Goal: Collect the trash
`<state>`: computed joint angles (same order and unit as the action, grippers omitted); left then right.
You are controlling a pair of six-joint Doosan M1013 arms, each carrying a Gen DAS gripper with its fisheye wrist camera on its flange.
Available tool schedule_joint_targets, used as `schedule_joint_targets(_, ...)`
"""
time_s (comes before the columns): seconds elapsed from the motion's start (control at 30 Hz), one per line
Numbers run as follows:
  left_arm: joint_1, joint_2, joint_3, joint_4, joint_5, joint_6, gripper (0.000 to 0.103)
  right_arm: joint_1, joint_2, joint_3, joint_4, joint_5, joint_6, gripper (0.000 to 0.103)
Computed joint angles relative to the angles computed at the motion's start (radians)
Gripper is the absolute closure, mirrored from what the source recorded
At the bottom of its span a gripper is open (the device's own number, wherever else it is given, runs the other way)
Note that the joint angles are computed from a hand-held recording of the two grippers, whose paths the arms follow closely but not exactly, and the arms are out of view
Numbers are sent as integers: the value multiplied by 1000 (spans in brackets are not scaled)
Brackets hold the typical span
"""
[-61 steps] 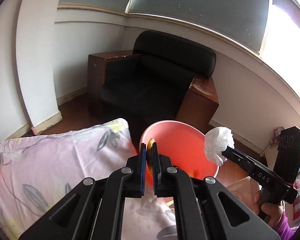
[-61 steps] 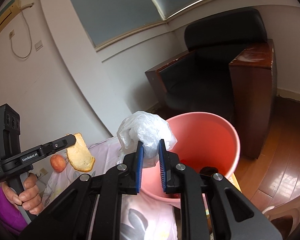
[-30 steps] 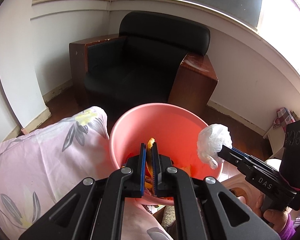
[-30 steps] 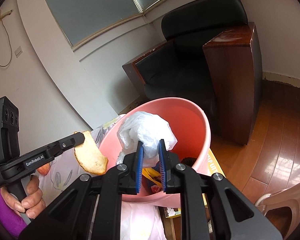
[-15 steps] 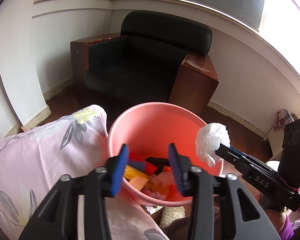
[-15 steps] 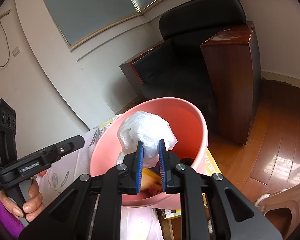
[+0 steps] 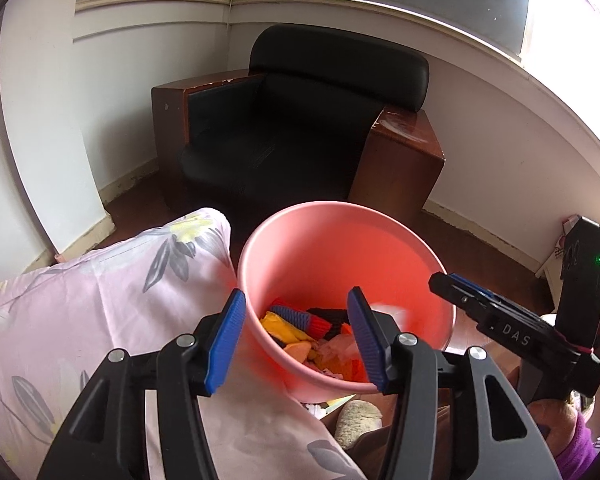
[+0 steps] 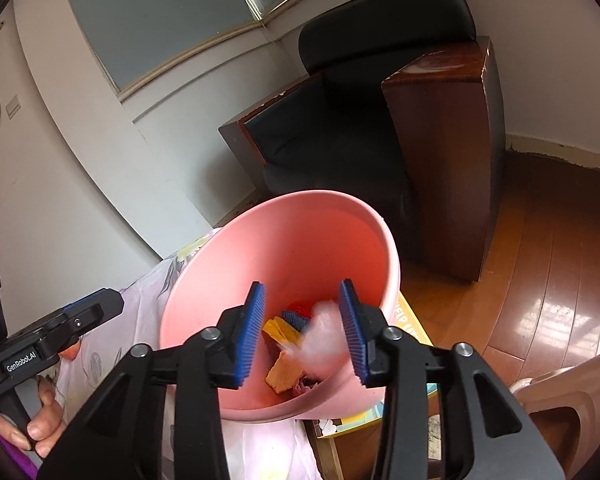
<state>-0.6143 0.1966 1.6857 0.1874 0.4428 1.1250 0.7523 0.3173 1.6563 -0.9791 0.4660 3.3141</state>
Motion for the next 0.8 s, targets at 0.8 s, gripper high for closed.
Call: schedule_joint_targets(0.8, -22, -74, 85, 175, -9, -220, 41, 100, -35, 7, -142, 133, 84, 61)
